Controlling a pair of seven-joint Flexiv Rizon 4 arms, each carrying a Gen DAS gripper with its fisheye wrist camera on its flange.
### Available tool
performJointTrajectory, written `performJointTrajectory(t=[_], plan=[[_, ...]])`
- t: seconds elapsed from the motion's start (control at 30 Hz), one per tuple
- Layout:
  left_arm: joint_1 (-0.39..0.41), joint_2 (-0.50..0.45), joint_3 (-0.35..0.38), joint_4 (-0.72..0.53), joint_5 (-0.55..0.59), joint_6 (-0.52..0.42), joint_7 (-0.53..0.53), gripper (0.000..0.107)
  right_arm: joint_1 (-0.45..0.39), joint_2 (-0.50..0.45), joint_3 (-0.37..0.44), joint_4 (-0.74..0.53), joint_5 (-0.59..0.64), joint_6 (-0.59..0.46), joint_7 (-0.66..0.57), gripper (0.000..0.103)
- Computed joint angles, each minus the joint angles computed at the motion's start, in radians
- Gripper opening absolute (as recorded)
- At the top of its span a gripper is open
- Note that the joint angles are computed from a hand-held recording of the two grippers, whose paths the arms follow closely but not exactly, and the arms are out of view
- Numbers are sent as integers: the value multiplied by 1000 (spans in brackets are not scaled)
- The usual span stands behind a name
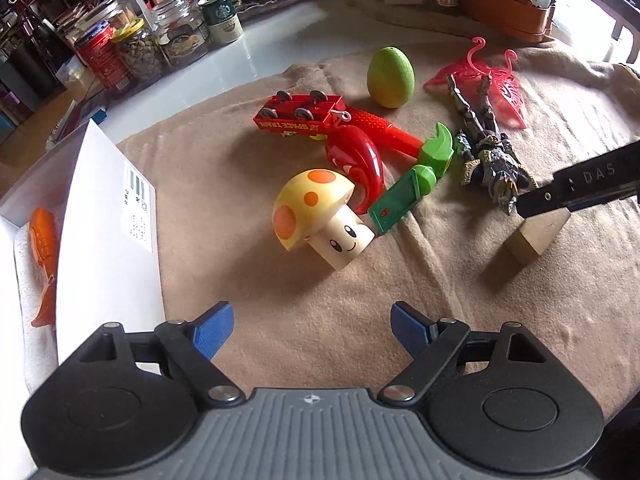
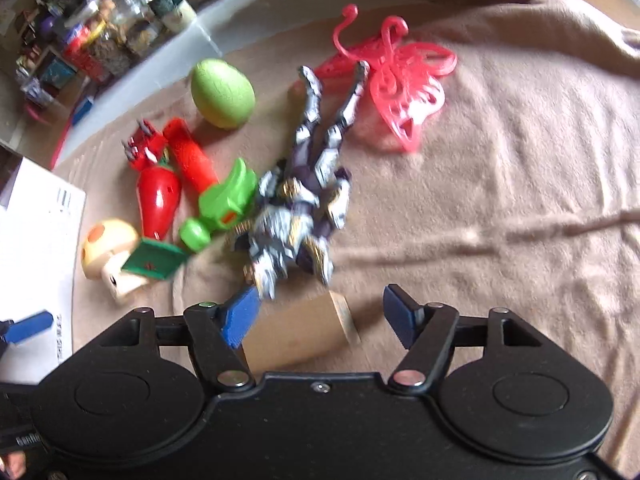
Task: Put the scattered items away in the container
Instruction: 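Move the right tool back to the wooden block on the cloth, then close the right gripper on the wooden block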
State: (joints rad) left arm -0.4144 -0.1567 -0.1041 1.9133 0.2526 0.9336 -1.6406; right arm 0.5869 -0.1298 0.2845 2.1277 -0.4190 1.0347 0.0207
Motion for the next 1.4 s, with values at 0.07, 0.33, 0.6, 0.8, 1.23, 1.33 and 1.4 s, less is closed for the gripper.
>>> performJointTrajectory(t=[0.07,0.33,0.6,0.8,1.23,1.33,1.4], plan=[[2,3,0,2,-6,2,5,86,-2,17,24,-8,72,-45,-49,65],[-7,-5,-7,-2,7,-17,24,87,52,73,62,-94,58,-424,-181,66],[-6,-7,-5,-5,-10,-20,38,87,60,50,54,-100,-1,-345,-189,66],[14,12,3,13,-44,-9,43,87,80,-9,13,-131,-176,-297,-128,65],[43,28,2,35,-83,-14,76,87,87,-116,-41,-235,-176,-306,-78,65],[43,29,0,35,-85,-8,81,87,74,-67,-10,-180,-89,-342,-78,66],[42,29,-4,34,-96,-4,84,87,68,-44,11,-155,-32,-360,-93,66]])
